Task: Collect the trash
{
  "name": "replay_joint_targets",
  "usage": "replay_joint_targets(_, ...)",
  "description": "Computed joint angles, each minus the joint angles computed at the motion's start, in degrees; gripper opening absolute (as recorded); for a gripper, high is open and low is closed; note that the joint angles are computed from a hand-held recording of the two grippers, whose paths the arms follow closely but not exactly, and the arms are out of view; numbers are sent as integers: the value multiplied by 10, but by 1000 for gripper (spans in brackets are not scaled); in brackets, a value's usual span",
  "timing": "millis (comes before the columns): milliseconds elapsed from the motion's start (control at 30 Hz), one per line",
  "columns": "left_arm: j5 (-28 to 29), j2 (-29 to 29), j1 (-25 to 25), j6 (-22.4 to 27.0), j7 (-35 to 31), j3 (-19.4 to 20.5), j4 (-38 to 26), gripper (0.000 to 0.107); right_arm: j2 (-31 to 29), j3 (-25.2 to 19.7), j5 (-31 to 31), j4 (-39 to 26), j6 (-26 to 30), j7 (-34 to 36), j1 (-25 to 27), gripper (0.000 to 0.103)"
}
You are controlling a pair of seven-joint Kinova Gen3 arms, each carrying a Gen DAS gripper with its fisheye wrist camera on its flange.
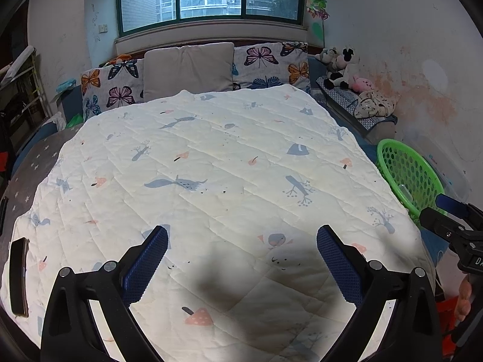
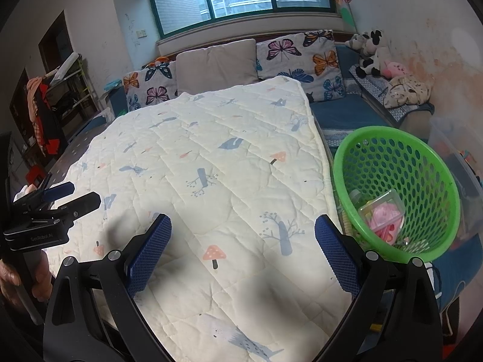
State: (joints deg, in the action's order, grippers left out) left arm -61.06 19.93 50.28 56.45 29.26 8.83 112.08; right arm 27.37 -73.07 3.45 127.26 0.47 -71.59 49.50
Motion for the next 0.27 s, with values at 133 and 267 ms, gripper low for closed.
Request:
replay_joint_targets(133,5,2,1,9,-3,0,-3,96,1,1,-1,1,1,0,-2,95)
replay_joint_targets(267,5,1,0,8,2,0,0,96,1,0,-2,0,2,1,-2,95)
